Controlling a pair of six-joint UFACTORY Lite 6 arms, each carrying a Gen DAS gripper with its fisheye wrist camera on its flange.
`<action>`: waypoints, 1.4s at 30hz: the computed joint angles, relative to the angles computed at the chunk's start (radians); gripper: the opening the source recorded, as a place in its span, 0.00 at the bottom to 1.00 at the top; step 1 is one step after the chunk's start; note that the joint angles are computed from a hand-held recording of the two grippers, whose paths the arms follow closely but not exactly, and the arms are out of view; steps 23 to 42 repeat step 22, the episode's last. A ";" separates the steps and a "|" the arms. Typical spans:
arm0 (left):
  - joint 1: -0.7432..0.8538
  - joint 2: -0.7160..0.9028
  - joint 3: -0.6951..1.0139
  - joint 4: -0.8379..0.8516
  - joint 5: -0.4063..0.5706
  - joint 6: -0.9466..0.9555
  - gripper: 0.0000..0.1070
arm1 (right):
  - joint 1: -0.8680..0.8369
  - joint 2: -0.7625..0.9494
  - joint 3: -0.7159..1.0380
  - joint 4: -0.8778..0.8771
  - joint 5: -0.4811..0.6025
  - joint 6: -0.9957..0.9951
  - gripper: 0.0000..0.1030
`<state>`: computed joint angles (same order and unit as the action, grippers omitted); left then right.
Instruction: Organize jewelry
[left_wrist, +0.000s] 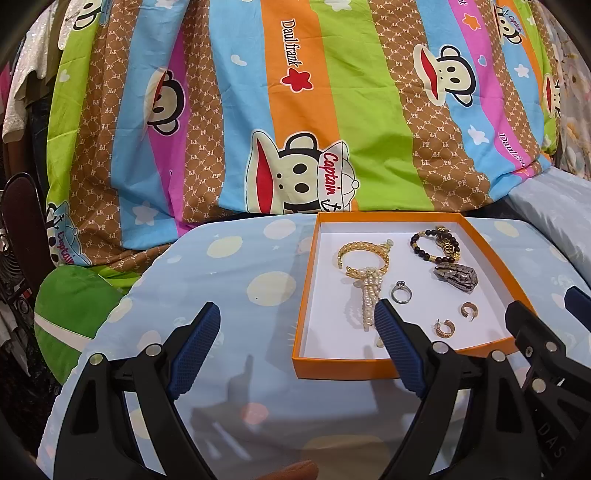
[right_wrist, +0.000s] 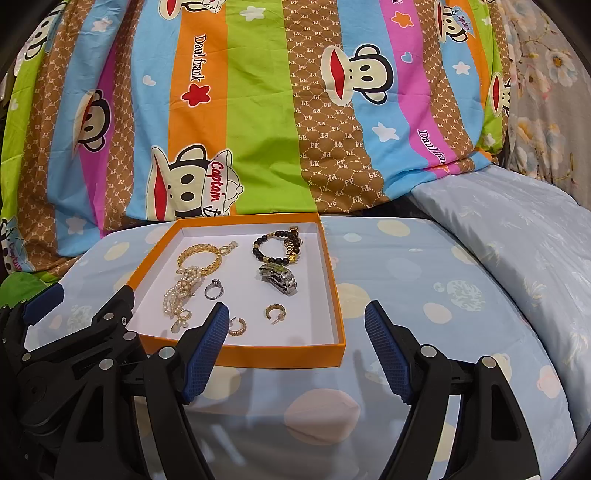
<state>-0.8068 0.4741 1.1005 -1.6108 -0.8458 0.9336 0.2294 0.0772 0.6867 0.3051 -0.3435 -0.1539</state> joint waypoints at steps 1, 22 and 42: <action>0.001 0.000 0.000 0.000 0.001 0.000 0.78 | -0.002 -0.001 0.000 -0.005 0.001 0.003 0.72; 0.003 0.003 -0.001 0.005 0.007 -0.005 0.77 | -0.001 -0.001 -0.002 -0.003 -0.001 0.002 0.72; 0.003 0.003 -0.001 0.005 0.007 -0.005 0.77 | -0.001 -0.001 -0.002 -0.003 -0.001 0.002 0.72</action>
